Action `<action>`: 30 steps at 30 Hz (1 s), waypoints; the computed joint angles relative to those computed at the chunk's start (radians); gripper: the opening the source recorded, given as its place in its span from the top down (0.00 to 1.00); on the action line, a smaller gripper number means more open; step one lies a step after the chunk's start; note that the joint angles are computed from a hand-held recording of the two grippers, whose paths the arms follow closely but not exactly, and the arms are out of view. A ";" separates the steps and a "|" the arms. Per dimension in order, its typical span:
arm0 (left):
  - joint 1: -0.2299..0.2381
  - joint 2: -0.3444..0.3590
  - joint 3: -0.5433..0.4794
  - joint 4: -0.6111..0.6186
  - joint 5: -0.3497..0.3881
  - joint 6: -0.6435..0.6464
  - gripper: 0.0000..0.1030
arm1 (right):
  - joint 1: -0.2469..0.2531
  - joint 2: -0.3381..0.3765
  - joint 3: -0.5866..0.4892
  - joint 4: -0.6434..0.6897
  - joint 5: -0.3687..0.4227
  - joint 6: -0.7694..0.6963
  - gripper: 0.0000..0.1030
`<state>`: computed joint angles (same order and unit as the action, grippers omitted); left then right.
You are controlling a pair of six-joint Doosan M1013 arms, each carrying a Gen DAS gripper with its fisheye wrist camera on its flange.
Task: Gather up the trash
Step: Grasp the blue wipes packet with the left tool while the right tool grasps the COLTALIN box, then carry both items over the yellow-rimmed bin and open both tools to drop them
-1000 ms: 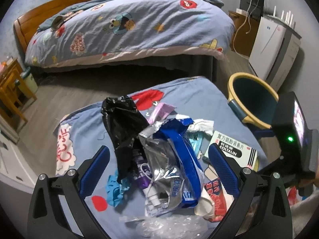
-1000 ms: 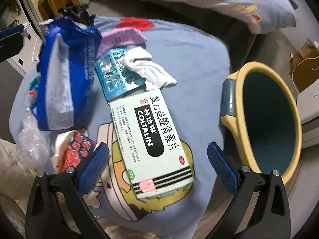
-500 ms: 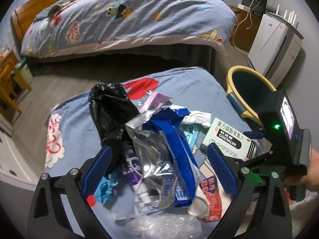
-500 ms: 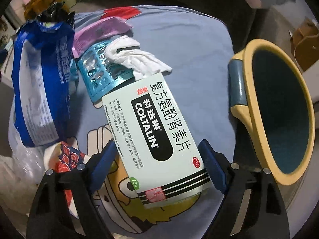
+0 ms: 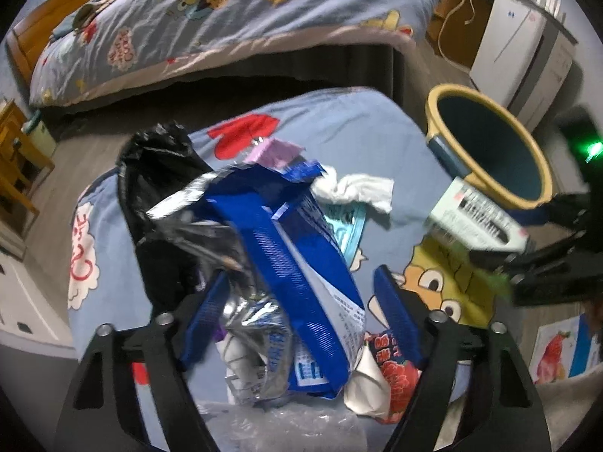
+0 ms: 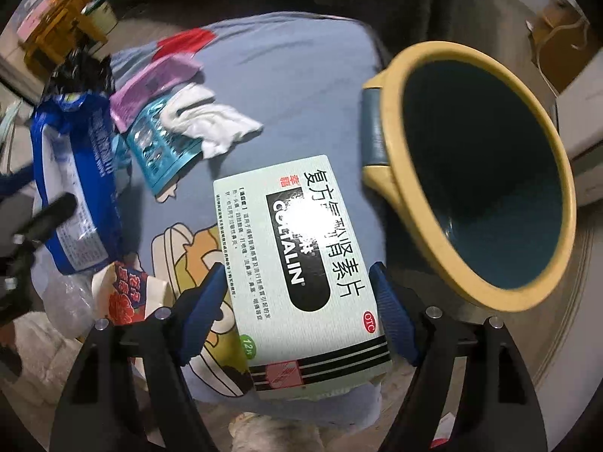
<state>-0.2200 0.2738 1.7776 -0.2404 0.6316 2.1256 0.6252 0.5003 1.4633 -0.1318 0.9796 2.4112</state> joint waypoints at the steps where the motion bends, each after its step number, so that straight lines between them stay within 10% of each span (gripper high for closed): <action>1: -0.006 0.003 0.001 0.038 -0.001 -0.027 0.35 | 0.001 -0.004 0.003 -0.003 -0.005 0.006 0.27; 12: 0.002 -0.026 0.019 0.044 -0.055 -0.010 0.66 | 0.042 -0.130 0.058 -0.225 -0.062 0.277 0.27; 21: 0.017 -0.100 0.047 -0.215 -0.148 0.234 0.69 | 0.045 -0.221 0.143 -0.388 -0.125 0.523 0.27; 30: -0.010 -0.128 0.014 -0.428 -0.086 0.415 0.69 | -0.016 -0.289 0.234 -0.465 -0.131 0.647 0.27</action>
<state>-0.2296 0.1457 1.7914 -0.6686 0.5456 2.5407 0.6093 0.2113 1.6976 -0.5968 0.8487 3.0578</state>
